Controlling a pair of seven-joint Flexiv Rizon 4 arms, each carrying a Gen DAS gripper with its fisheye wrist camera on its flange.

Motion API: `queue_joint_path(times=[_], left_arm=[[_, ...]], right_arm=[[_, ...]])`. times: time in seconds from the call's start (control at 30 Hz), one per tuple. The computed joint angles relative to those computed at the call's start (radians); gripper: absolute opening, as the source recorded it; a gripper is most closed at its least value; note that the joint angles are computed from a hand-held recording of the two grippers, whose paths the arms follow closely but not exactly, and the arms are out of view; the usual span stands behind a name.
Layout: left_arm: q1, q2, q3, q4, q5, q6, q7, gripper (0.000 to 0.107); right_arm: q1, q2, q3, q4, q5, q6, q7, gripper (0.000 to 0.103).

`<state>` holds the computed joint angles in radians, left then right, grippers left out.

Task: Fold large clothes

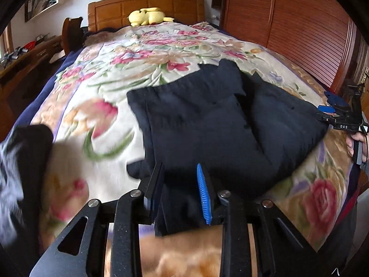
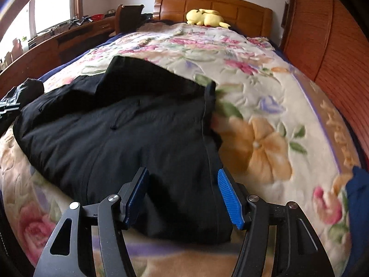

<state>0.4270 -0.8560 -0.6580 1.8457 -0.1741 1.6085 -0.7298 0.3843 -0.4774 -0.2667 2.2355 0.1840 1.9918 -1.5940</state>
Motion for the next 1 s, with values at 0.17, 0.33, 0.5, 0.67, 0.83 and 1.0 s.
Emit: queue_joint_path(times=[0.17, 0.33, 0.5, 0.67, 0.83, 1.0], left_arm=[[0.016, -0.006, 0.012, 0.041, 0.021, 0.047, -0.033, 0.03], [0.016, -0.033, 0.027, 0.03, 0.026, 0.034, -0.069, 0.03], [0.016, -0.069, 0.021, 0.015, 0.024, 0.034, -0.093, 0.031], [0.029, -0.083, 0.008, 0.015, 0.04, 0.04, -0.108, 0.031], [0.028, -0.083, 0.013, 0.014, 0.045, 0.031, -0.113, 0.031], [-0.018, -0.066, 0.064, 0.004, 0.041, 0.03, -0.131, 0.031]], right_arm=[[-0.061, -0.03, 0.065, 0.007, -0.006, 0.052, 0.025, 0.064], [-0.221, -0.08, 0.209, -0.009, -0.099, 0.091, 0.111, 0.07], [-0.336, -0.09, 0.285, -0.019, -0.212, 0.089, 0.198, 0.074], [-0.311, -0.097, 0.255, -0.016, -0.222, 0.102, 0.213, 0.075], [-0.32, -0.113, 0.254, -0.025, -0.242, 0.109, 0.227, 0.075], [-0.332, -0.113, 0.259, -0.029, -0.26, 0.093, 0.242, 0.075]])
